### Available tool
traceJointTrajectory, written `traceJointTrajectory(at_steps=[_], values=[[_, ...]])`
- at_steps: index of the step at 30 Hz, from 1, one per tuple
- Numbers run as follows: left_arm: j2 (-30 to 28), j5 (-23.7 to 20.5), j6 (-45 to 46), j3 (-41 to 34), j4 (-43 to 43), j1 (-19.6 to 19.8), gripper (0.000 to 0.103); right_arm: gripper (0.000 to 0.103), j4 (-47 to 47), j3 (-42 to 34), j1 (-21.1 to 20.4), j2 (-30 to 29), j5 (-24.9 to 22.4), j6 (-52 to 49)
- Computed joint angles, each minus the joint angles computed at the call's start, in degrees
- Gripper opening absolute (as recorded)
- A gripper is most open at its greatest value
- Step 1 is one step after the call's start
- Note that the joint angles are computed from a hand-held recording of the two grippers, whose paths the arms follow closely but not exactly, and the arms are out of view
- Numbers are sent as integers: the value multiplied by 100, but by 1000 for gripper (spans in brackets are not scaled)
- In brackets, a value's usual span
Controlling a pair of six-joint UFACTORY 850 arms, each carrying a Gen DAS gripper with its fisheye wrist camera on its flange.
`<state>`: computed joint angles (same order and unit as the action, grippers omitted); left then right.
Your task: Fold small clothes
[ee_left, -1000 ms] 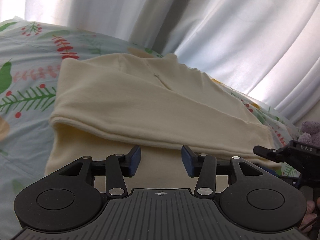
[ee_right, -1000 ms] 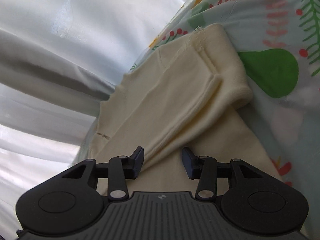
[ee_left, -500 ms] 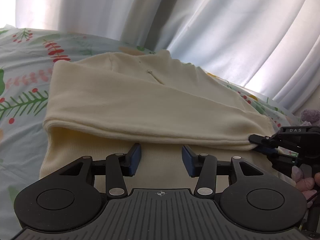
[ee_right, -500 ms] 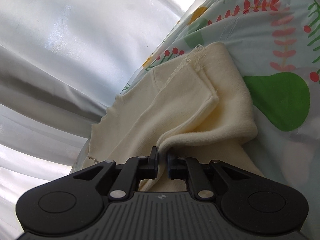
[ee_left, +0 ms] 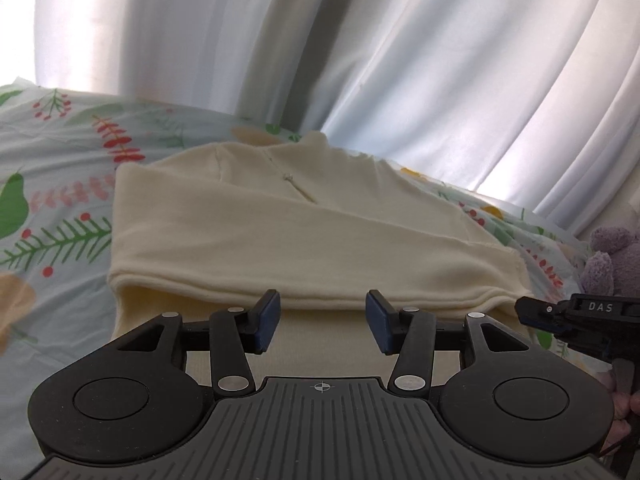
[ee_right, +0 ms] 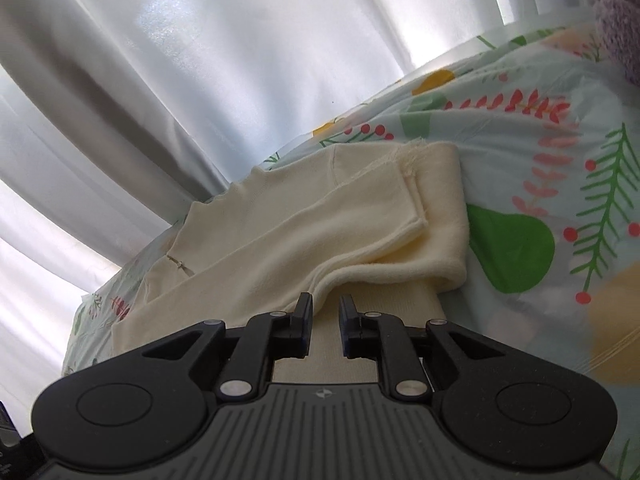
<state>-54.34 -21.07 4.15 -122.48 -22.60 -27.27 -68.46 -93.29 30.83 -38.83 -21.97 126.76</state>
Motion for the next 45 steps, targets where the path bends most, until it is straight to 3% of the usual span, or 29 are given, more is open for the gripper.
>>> traceJointTrajectory(at_steps=[3,6,9,12,15,17,22,25,28,31,34,38,41,45], values=[[-289,-111,-1039,-517,1142,0,59,14,457,-481,55,-274,-499,-1111],[-927,-865,-1775,-1584,1937,7,58,14,716,-1077,136,-651,-1112,-2203],[-1237,-1299,-2017,-2049,2380,-1,56,14,981,-1411,152,-866,-1347,-2902],[-1072,-1062,-1920,-1692,2359,26,56,13,1593,-1665,116,-1057,-1724,-3631],[-1036,-1021,-1880,-1609,2468,20,56,8,1241,-1237,65,-866,-1469,-3300],[-1187,-1143,-1911,-1866,2660,-10,57,0,1100,-1341,100,-956,-1784,-3450],[-1183,-1114,-1917,-1837,2795,-34,59,0,1122,-1461,78,-1028,-1822,-3614],[-865,-972,-1578,-1358,2254,38,59,6,1476,-1149,27,-762,-1348,-3762],[-374,-913,-1119,-626,1718,96,59,13,1815,-324,31,-183,-337,-3675],[412,-613,-1107,571,1720,86,59,15,3133,434,128,356,510,-4863],[1288,-327,-1199,1854,1642,81,60,19,4365,1054,392,843,497,-5903],[2046,-452,-1510,2906,2021,51,61,29,4359,1946,782,1550,372,-5302],[2399,-674,-1953,3381,2534,-6,61,32,5184,2463,919,1963,449,-5532],[2734,-734,-2263,3842,2627,-15,61,36,4499,2801,1097,2320,234,-4778]])
